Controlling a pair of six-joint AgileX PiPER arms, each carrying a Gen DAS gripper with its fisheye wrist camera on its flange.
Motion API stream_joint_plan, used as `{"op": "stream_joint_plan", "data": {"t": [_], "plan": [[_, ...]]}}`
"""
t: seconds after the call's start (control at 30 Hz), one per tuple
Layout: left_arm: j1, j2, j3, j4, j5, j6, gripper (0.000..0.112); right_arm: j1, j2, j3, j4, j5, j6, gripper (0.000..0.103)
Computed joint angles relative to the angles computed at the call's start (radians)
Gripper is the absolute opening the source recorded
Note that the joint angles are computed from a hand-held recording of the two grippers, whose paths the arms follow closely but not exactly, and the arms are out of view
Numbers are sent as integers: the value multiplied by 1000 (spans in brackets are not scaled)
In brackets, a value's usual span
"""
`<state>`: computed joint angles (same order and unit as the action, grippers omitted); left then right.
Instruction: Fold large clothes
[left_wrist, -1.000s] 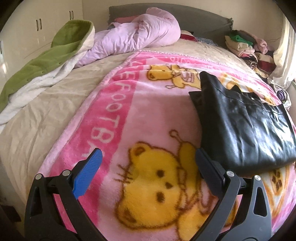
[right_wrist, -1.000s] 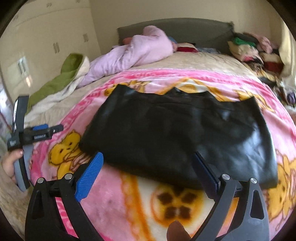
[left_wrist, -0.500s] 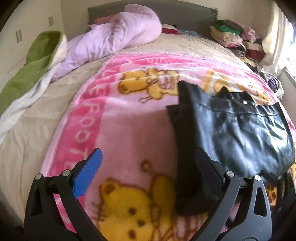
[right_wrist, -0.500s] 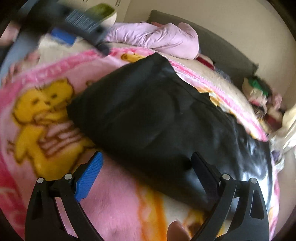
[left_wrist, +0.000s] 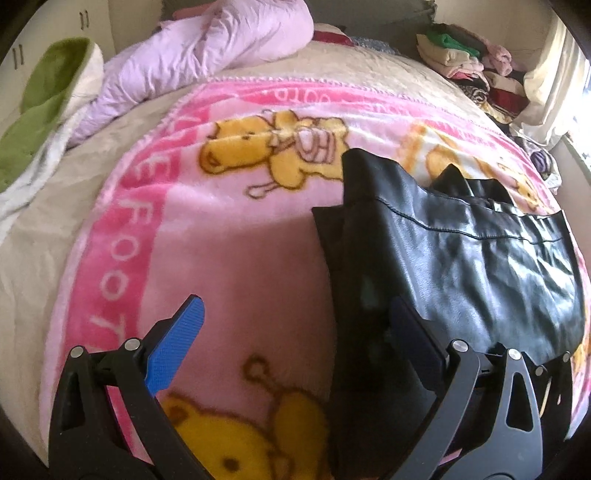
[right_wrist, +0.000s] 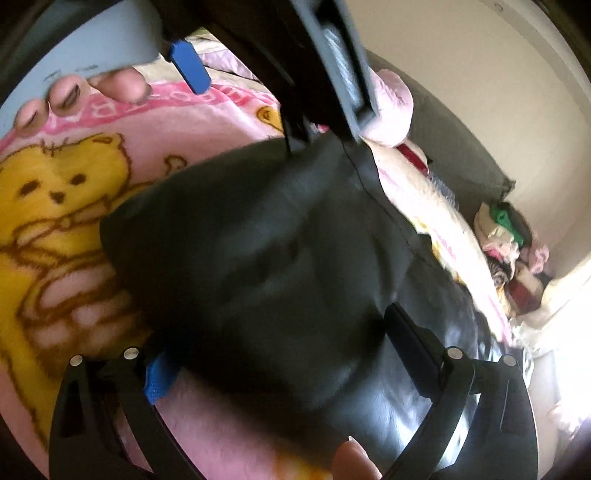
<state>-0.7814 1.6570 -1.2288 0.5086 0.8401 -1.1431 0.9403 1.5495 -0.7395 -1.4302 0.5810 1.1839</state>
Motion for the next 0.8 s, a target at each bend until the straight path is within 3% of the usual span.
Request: {"op": "stream_joint_plan", "data": {"t": [0.1,0.23,0.27,0.43,0.53,0.67,0.8], "plan": [[52,0,-3,-96,-64,77,93,49,-12,31,-130,61,104,82],[132,-9,-1,-294,-160,235,93,131,-38,86,-222,139,180,42],[150,-6,3,-361,-183,291,94,157,-38,100,-244,179,207,37],[197,30,32,-646,-242,561,94,158,-115,130,-226,149,203,25],[224,17,86,-845,-290,729,93,129,-205,135,-164,69,166,22],[253,-69,208,-1049,-363,904,93,151,-286,131,-90,36,91,20],[286,-171,314,-1154,-378,1016,93,215,-301,102,-45,32,41,20]]}}
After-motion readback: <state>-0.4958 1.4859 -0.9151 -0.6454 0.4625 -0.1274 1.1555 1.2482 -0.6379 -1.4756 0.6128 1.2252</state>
